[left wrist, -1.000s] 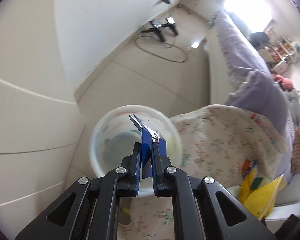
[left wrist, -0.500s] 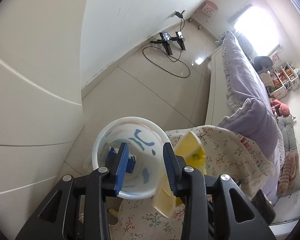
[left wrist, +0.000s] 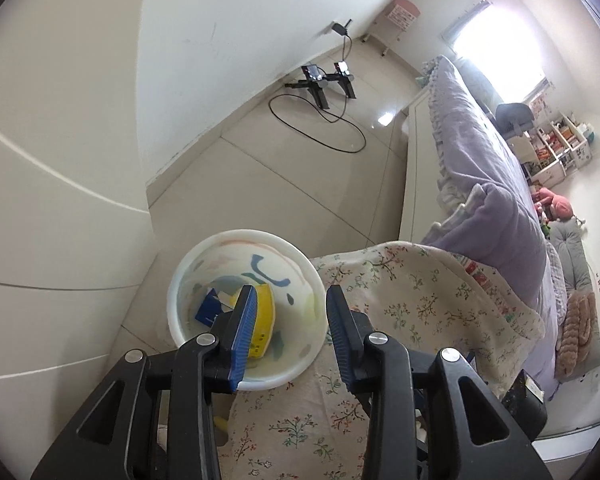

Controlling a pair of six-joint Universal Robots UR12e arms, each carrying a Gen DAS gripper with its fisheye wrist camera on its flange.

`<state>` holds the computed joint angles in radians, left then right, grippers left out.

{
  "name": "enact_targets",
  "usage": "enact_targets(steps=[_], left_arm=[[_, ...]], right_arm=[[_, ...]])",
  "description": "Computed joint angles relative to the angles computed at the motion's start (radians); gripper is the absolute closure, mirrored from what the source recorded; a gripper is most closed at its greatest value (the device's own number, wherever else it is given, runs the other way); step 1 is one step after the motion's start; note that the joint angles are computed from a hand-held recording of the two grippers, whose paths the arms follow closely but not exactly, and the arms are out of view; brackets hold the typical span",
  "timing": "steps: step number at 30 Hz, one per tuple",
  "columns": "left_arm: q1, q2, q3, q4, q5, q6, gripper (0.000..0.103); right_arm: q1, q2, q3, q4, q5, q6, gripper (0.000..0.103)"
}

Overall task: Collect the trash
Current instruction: 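Carry both items to the white bucket and open both grippers over it, then grasp the white AD bottle with the left gripper while the right gripper grasps the milk carton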

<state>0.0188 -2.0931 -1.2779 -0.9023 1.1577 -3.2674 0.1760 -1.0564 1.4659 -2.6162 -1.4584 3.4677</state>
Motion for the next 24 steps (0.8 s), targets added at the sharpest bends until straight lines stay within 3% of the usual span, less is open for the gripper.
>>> enact_targets(steps=[8,11,13,15,18,24], left_arm=[[-0.071,0.014,-0.019,-0.051,-0.032,0.149,0.064],[-0.115,0.025,-0.038,-0.054,-0.014,0.222,0.05],[-0.148,0.032,-0.055,-0.049,0.004,0.303,0.046],[-0.185,0.035,-0.069,-0.051,0.045,0.383,0.046],[-0.236,0.031,-0.085,-0.057,0.119,0.504,0.045],[-0.313,0.003,-0.108,-0.055,0.294,0.723,0.046]], right_arm=[[-0.084,-0.203,0.19,0.01,0.04,-0.026,0.048],[-0.137,-0.284,0.262,0.008,-0.005,0.013,0.038],[-0.171,-0.327,0.308,-0.011,-0.068,0.05,0.034],[-0.215,-0.366,0.361,-0.03,-0.08,0.109,0.034],[-0.28,-0.406,0.438,-0.064,-0.034,0.215,0.034],[-0.332,-0.453,0.508,-0.013,-0.034,0.296,0.034]])
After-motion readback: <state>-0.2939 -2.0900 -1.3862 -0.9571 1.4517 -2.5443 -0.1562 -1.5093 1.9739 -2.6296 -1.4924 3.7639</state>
